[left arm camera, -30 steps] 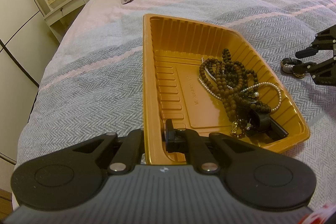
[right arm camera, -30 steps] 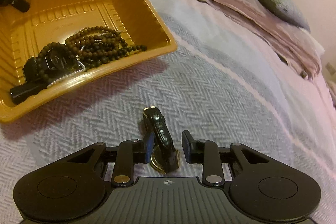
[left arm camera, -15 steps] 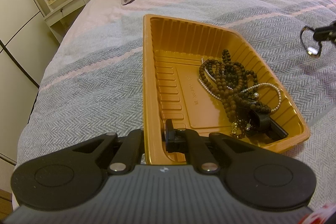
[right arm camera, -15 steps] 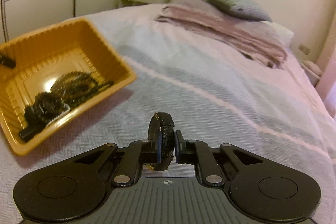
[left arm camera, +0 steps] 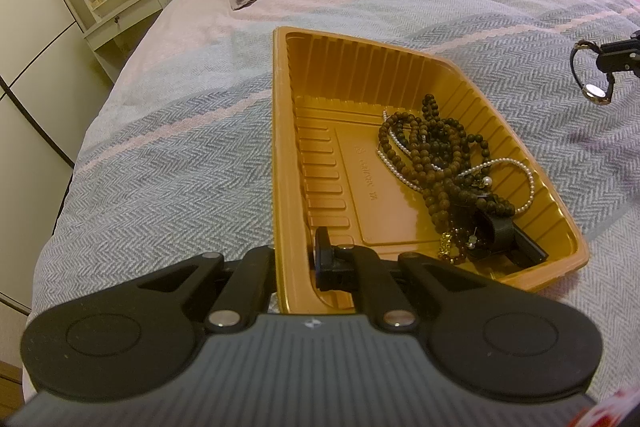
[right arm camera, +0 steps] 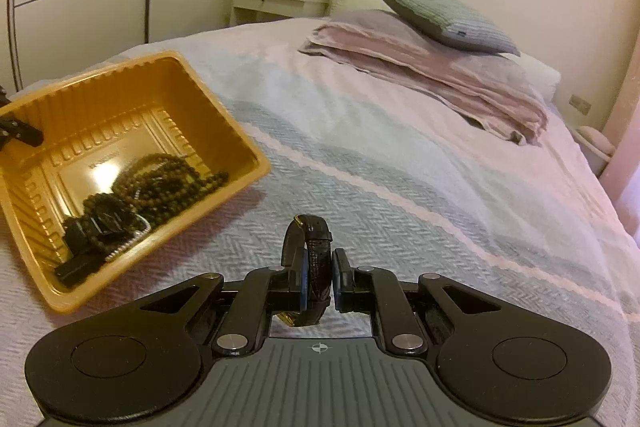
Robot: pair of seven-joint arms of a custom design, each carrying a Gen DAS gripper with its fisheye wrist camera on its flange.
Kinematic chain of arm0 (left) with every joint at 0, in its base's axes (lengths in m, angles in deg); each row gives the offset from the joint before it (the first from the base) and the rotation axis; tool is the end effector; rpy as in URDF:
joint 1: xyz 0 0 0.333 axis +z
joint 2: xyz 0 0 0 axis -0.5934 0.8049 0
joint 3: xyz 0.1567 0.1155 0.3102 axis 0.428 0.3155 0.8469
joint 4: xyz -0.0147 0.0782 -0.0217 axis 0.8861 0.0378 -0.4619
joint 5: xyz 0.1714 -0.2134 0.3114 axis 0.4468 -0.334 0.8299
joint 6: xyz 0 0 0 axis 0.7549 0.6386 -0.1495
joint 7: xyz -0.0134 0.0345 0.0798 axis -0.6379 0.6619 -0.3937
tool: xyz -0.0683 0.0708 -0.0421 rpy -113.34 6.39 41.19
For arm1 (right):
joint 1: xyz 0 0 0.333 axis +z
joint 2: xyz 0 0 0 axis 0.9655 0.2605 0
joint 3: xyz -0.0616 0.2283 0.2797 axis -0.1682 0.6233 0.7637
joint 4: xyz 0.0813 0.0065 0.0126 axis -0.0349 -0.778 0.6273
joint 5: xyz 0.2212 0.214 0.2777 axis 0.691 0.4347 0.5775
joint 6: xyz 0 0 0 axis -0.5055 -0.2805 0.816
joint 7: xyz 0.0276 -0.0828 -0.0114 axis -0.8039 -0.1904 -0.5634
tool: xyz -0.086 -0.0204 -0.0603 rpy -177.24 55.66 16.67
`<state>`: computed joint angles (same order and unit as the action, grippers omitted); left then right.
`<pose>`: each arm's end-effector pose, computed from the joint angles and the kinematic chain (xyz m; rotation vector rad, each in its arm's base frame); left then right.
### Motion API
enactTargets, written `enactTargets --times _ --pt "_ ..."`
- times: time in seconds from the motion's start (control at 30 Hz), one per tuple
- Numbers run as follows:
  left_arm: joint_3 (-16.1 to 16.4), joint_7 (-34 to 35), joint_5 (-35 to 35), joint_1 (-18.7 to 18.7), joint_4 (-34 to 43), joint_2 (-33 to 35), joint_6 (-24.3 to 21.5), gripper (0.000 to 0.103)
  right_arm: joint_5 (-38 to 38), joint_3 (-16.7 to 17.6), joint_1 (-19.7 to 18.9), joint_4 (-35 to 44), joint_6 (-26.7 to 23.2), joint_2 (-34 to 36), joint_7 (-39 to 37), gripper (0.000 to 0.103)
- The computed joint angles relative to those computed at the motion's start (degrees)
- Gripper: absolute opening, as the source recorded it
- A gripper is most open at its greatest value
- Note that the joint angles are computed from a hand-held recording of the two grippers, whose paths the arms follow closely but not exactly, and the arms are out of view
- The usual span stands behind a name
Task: Organize jewelry
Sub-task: 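Lower the black clasp into the orange tray and open the right gripper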
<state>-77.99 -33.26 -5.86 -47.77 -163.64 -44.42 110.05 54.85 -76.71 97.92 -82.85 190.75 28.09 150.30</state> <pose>0.4644 -0.2760 0.5673 -1.4735 1.9879 -0.4619 0.4903 0.1847 0.5480 -2.0533 1.1262 -0.6782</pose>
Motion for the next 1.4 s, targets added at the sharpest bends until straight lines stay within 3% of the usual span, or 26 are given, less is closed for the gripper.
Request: enactTargets --times 0.3,0.43,0.57,0.7,0.93,1.1,1.4 --pt "0.09 -0.01 -0.05 -0.03 -0.01 0.03 0.12 0.003 7.84 -1.84 5.43 2.81 -1.78 1.03 -7.02 0.012" --pt "0.07 -0.18 0.02 -0.01 -0.09 0.05 0.28 0.003 15.84 -2.84 8.66 5.46 -3.80 1.94 -13.32 0.012" --pt "0.13 -0.28 -0.06 0.02 -0.19 0.09 0.49 0.003 22.55 -1.37 9.63 8.44 -5.89 3.27 -18.88 0.012" --pt "0.28 -0.26 -0.41 0.08 -0.47 0.01 0.89 0.003 29.48 0.53 9.58 11.96 -9.19 5.25 -22.53 0.012" --pt "0.65 0.05 -1.62 0.32 -1.11 -0.11 2.04 0.004 32.00 5.76 6.41 16.22 -14.98 8.47 -21.53 0.012" --pt "0.94 0.39 -2.44 0.67 -2.12 -0.56 3.84 0.003 31.71 7.93 5.40 16.49 -16.14 9.51 -20.12 0.012" --pt "0.67 0.53 -3.38 1.26 -2.71 -0.89 4.86 0.004 33.08 8.87 5.02 16.46 -16.19 10.08 -20.24 0.012"
